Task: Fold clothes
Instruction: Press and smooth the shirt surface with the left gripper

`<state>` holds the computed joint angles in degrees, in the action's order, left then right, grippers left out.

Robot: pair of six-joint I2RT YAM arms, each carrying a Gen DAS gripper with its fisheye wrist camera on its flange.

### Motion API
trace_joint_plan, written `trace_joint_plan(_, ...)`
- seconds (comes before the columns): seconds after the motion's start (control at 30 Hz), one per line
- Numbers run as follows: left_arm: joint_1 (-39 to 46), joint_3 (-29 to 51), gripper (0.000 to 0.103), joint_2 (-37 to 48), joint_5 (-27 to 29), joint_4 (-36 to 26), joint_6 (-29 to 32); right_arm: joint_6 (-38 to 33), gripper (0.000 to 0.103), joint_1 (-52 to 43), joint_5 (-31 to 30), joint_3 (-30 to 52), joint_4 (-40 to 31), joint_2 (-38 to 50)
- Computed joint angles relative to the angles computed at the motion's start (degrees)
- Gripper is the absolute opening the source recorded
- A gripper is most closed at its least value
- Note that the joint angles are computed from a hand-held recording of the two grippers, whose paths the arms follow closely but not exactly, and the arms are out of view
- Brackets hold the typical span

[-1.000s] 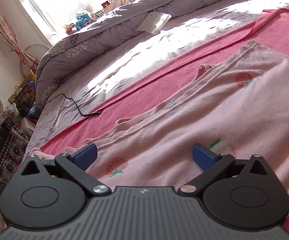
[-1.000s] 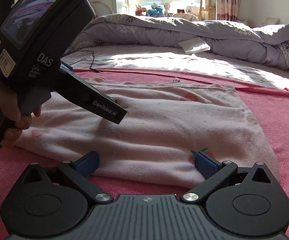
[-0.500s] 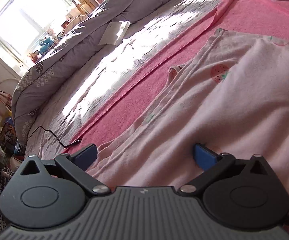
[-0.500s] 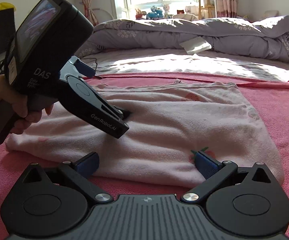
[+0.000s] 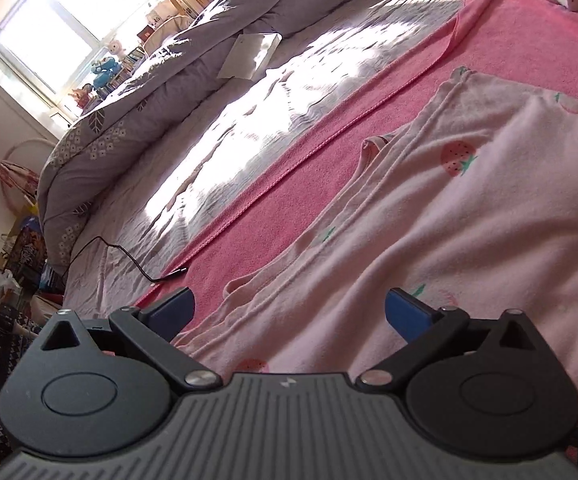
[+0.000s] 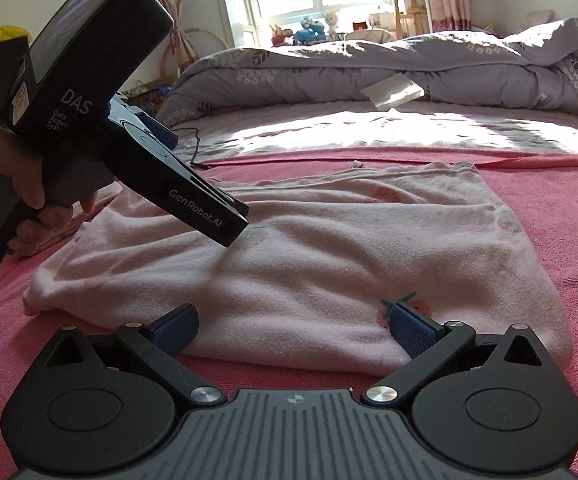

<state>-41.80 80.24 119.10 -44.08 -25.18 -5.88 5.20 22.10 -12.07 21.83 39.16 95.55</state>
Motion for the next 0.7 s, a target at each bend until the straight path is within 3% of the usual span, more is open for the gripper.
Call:
trace_joint_plan(0.13, 0.9, 3.5, 0.103, 5.0, 0.2, 1.6, 3.2, 0.1, 0.103, 0.3, 0.4, 0.1, 0.0, 0.1)
trace_joint_plan(0.2, 1.2, 2.9, 0.103, 6.8, -1.4, 8.2, 7.5, 0.2, 0.103, 0.3, 0.4, 0.1, 0.2, 0.2)
trace_joint_plan(0.3, 2.7, 6.1, 0.103, 9.5, -3.7, 10.6, 9.7, 0.3, 0.103, 0.3, 0.4, 0.0, 0.3, 0.2)
trace_joint_plan(0.37, 3.7, 13.2, 0.103, 14.1, -9.3, 4.2, 7.1, 0.3, 0.103, 0.1, 0.1, -0.1, 0.4, 0.2)
trace_joint_plan(0.47, 6.6, 12.6, 0.103, 13.3, -2.9, 3.2, 2.6, 0.5, 0.103, -0.1, -0.3, -0.1, 0.8, 0.3)
trace_joint_plan(0.53, 7.5, 9.8, 0.103, 12.3, -1.6, 7.4, 4.1, 0.6, 0.103, -0.3, -0.5, -0.2, 0.9, 0.3)
trace_joint_plan(0.6, 8.1, 10.5, 0.103, 12.0, -0.3, 6.2, 2.7, 0.8, 0.103, -0.4, -0.8, -0.4, 1.2, 0.3)
trace_joint_plan(0.7, 8.0, 9.9, 0.103, 10.2, 0.6, 4.0, 0.1, 2.1, 0.103, -3.4, -6.2, -2.2, 6.0, 0.9)
